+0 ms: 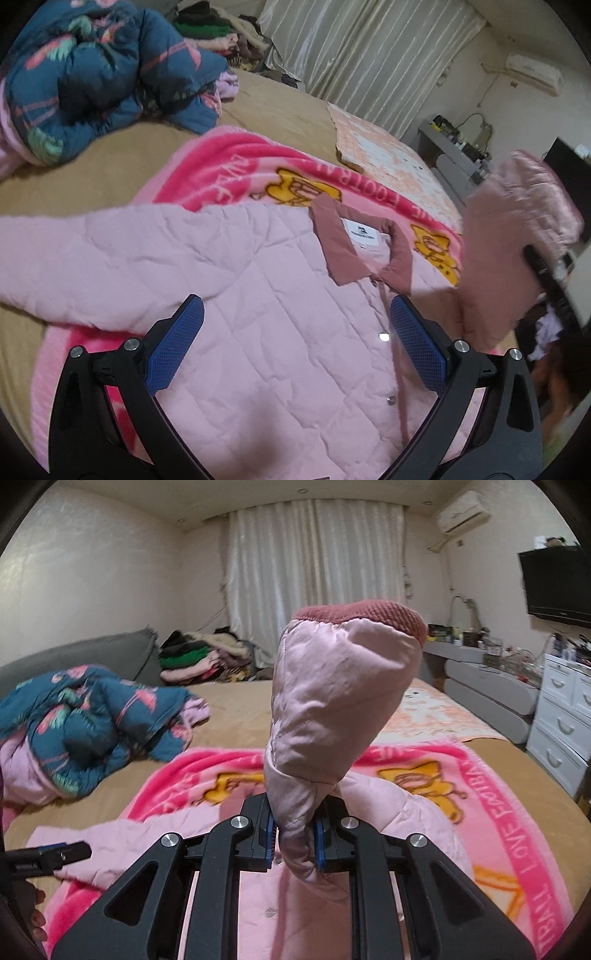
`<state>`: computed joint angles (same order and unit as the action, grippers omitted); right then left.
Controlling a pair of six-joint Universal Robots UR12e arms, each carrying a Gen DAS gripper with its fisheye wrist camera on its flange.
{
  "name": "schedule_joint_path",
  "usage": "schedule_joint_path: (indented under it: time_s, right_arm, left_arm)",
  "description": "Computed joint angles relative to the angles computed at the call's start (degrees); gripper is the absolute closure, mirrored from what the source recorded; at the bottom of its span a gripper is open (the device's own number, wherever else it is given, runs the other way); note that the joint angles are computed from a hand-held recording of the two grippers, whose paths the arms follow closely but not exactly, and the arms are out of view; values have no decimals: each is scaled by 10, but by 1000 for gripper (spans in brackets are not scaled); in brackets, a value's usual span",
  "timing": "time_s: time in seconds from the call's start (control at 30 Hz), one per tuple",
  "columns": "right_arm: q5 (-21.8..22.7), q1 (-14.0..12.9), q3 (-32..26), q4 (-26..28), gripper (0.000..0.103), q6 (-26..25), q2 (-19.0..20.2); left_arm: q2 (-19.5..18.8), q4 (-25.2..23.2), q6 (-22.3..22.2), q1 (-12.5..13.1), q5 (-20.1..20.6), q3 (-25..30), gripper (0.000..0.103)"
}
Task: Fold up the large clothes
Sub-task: 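Carry the held sleeve across the jacket front toward the left tool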
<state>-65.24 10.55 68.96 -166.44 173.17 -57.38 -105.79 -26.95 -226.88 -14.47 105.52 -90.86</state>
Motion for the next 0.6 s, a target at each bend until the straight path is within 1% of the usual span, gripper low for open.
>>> schedule_joint_path:
  time_s: [0.1,0.2,0.3,0.4,0.47,0.57,0.6]
  right_arm:
    - [6,7,8,14,88,-22,2]
    - [-1,17,11,30,88,-46,7]
    - [-9,27,18,48,87,-74,11]
    - [-14,33,23,70,85,-102,14]
    - [-18,39,26,83,84,-121,16]
    - [-18,46,29,120,78,-155,18]
    - [-15,49,33,129,75,-167,17]
  left_arm:
    - [4,30,-12,9,-35,-19,8]
    - [8,50,-22,14,-51,-34,8]
    - [9,85,-42,21,-73,-52,8]
    - [5,107,-40,26,-86,-58,8]
    - [3,111,-39,27,-89,-60,8]
    - [0,140,-49,33,-113,-66,8]
    - [0,147,-53,35,-119,-68,8]
